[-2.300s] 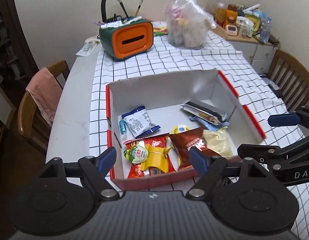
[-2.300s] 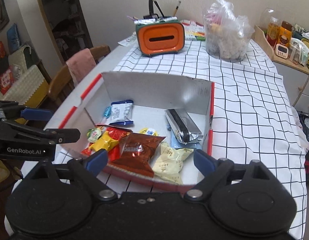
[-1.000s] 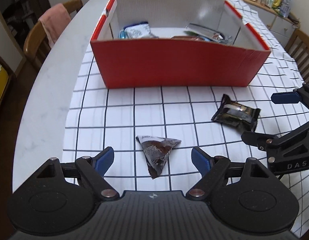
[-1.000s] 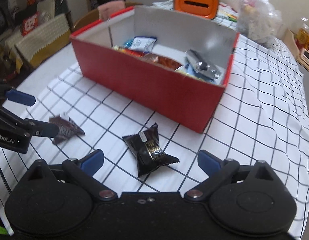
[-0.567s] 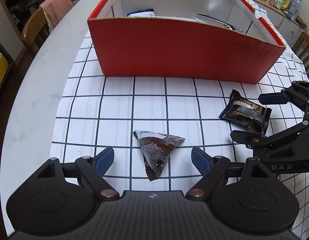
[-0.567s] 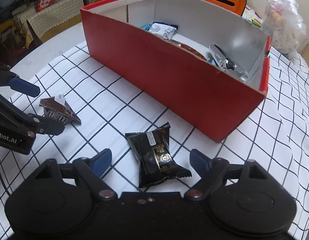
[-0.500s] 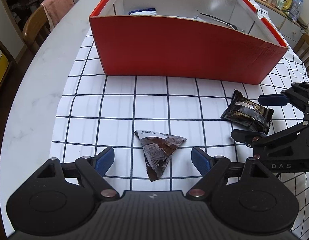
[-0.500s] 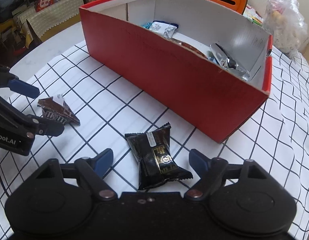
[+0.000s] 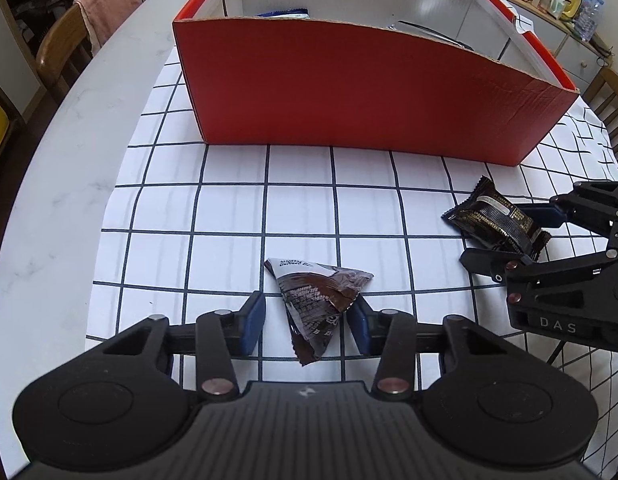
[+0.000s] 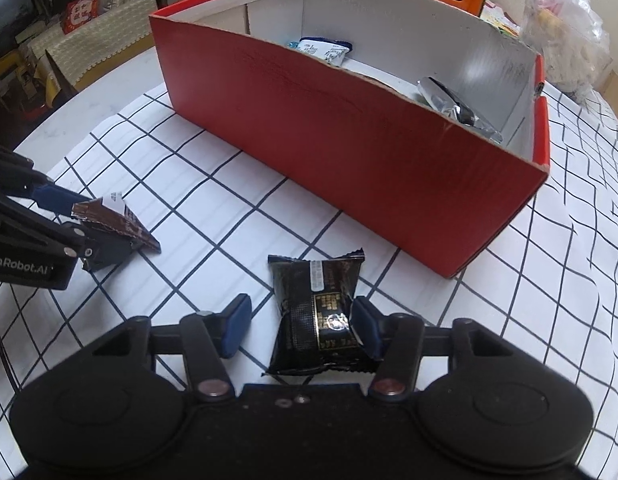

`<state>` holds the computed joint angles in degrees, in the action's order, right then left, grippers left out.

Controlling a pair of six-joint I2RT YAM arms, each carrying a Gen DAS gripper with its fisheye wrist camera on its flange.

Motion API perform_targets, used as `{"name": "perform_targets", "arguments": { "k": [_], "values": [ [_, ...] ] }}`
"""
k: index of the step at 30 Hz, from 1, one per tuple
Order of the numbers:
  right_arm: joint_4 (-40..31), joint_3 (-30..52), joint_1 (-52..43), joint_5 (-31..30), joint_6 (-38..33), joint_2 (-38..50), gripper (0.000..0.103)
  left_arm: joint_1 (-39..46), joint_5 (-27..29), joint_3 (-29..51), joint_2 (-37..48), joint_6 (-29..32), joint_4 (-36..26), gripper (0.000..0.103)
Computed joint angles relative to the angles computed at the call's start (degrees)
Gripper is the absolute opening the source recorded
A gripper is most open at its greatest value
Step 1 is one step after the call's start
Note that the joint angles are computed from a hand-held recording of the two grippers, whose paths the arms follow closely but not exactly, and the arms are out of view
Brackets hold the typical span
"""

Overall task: Organize snacks
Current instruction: 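Grasp the dark triangle packet with the left tool while the right tool grasps the black chocolate bar, then carry the triangle packet and black chocolate bar into the red box with both tools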

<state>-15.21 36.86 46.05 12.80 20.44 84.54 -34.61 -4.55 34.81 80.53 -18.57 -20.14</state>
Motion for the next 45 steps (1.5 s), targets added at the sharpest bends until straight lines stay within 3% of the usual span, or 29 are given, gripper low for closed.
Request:
{"name": "perform_targets", "arguments": {
  "k": [5, 12, 30, 45],
  "values": [
    [0.08, -0.54, 1.14, 1.33, 3.69, -0.60, 0.040, 1.26, 1.28, -0.88, -0.66, 0.29, 0.54, 0.032],
    [-1.18, -1.77, 2.99, 3.75, 10.13, -2.26, 0.038, 2.67, 2.84, -1.20, -1.64, 1.00, 0.17, 0.027],
    [-9.27, -4.02, 14.16, 7.87, 30.31, -12.56, 0.033, 5.46, 5.09, -3.28, -10.17, 4.03, -6.00, 0.027],
    [-19.81, 2.77, 17.59, 15.54, 33.92, -19.04, 0.033, 4.60, 3.85, 6.45, -16.53, 5.88, -15.02, 0.027]
  ]
}}
